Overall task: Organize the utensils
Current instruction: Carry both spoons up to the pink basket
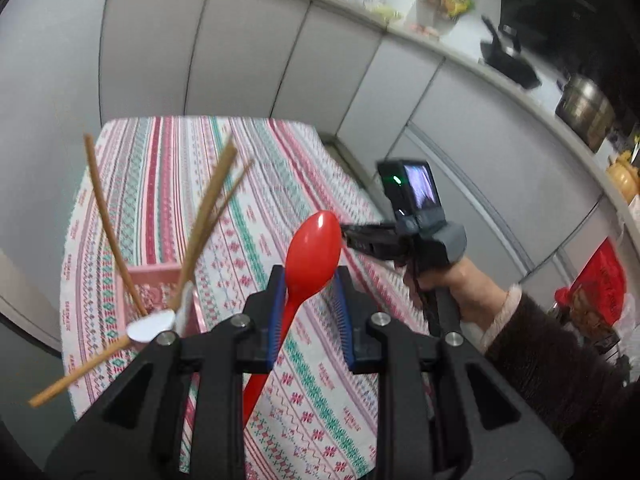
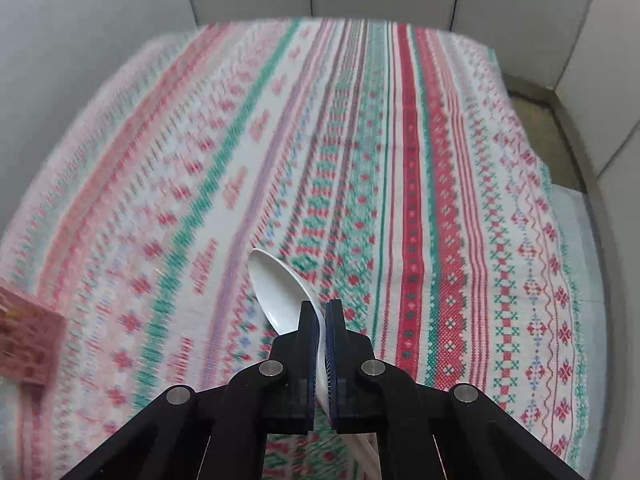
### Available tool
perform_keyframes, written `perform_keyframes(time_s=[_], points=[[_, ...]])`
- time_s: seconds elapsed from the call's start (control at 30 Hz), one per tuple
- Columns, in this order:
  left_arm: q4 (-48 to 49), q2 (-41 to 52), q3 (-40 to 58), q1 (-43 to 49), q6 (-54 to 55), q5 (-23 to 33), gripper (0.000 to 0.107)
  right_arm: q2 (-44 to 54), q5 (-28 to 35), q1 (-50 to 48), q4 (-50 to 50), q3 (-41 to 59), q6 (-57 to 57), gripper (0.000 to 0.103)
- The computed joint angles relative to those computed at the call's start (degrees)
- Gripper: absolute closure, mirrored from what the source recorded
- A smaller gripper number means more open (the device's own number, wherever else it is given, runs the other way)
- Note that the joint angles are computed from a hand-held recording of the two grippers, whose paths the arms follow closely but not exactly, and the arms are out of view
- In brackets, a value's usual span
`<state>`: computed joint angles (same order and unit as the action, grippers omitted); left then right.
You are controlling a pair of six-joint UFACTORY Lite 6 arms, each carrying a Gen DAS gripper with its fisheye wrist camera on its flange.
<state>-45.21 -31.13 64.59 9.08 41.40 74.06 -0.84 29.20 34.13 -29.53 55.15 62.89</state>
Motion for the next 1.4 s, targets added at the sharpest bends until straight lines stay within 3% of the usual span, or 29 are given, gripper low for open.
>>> perform_keyframes(time_s=[0.13, 0.23, 0.4, 0.73, 0.87, 1.1, 1.17, 1.2, 1.4], points=[[-8.6, 2.1, 3.8, 10.6, 5.3, 5.4, 0.081, -8.1, -1.2, 2.4, -3.8, -2.3, 9.3, 0.100], [-14.6, 4.4, 5.4, 15.8, 7.9, 6.3, 0.081, -12.3, -2.9, 4.1, -7.8, -2.8, 17.0, 0.100], [-21.4, 5.8, 2.2, 18.2, 10.9, 1.6, 0.081, -15.8, -4.8, 8.4, -19.3, -1.5, 33.2, 0.100], [-36.9, 3.6, -8.7, 16.9, 23.3, -9.3, 0.081, -12.8, -8.0, 14.6, -33.1, 4.1, 48.7, 0.100], [-37.6, 3.4, -11.8, 13.3, 26.0, -15.2, 0.081, -11.8, -7.8, 15.6, -36.4, 4.9, 52.6, 0.100], [-35.8, 3.7, -13.8, 13.4, 25.5, -15.9, 0.080, -13.6, -9.6, 15.1, -42.2, 2.9, 59.4, 0.100], [-34.2, 3.6, -13.1, 13.9, 24.6, -14.6, 0.070, -13.8, -9.8, 15.4, -45.2, 2.7, 62.7, 0.100], [-33.5, 3.6, -12.8, 14.3, 24.2, -13.9, 0.059, -13.9, -10.1, 15.4, -46.4, 2.8, 64.1, 0.100], [-23.4, 5.0, -5.5, 18.9, 14.1, -9.4, 0.048, -11.7, -11.1, 17.1, -55.2, 5.8, 74.0, 0.100]])
